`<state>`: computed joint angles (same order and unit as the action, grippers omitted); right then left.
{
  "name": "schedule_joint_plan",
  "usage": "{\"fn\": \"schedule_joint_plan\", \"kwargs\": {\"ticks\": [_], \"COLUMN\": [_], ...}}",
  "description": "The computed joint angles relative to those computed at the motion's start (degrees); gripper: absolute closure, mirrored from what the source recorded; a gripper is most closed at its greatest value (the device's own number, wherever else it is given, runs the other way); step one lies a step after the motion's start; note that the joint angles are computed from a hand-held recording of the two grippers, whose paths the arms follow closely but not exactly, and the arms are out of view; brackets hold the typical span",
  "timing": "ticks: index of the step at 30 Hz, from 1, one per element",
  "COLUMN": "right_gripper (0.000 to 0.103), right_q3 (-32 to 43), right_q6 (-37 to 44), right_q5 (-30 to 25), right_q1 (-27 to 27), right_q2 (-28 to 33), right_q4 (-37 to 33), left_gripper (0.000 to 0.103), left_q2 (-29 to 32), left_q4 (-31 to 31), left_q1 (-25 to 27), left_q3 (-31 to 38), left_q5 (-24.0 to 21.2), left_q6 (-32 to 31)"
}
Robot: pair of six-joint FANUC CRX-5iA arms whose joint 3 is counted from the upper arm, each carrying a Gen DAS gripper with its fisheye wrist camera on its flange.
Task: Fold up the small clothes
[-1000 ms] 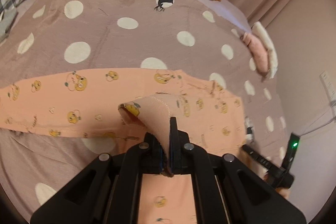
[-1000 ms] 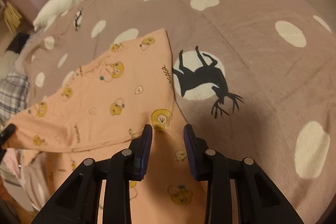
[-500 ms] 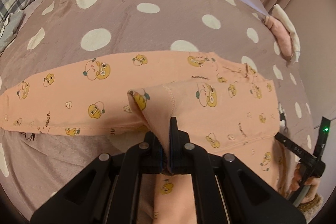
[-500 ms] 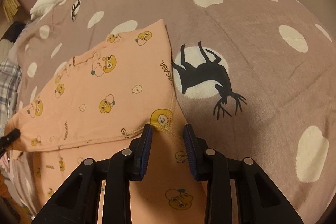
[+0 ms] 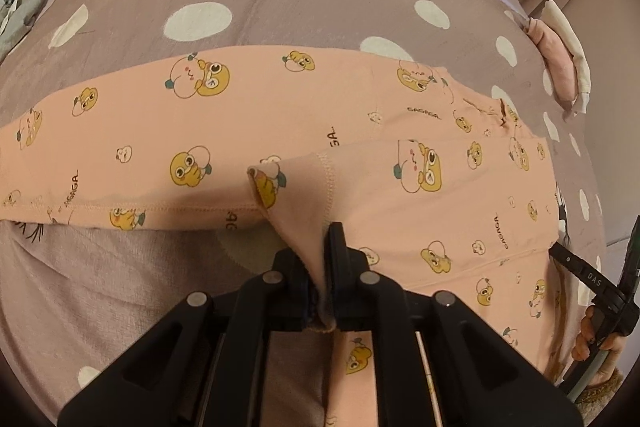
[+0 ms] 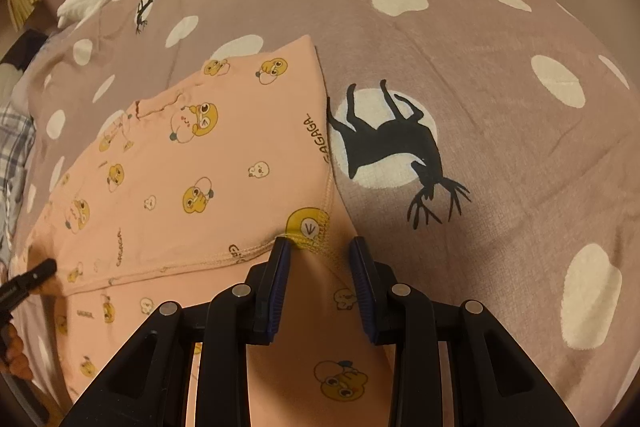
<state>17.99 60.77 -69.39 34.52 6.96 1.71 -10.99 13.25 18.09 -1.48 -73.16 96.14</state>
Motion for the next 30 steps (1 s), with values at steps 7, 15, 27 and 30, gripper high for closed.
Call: {"fn": "schedule_joint_plan", "kwargs": {"ticks": [7,15,27,30], "right_gripper": [0.069,0.069,0.069,0.069], "right_q3": [-0.4,-0.8,-1.2,-1.4], "right_q6": [0.1,-0.3,-1.5,-2.0], "right_q5": [0.3,0.5,0.3,-0.2], "right_q1": [0.2,0.6,1.8,2.6], "right_q2": [-0.2,-0.3,0.0,0.1], "right_q4": [0.5,1.2,3.8,5.5], "left_gripper": [0.092,0.084,0.081,0.073], "left_q2": [-1.7,-1.6,-2.8,-2.9], "left_q4": [3.3,2.5,4.1,3.0], "left_q1": [2.3,2.6,5.7,5.5], "left_q3": [-1.6,-1.9,-5.1,-3.9], "left_q5": [0.5,-0.5,0.0,-1.2], "left_q6": [-0.9,0.1,2.1,3.9]}}
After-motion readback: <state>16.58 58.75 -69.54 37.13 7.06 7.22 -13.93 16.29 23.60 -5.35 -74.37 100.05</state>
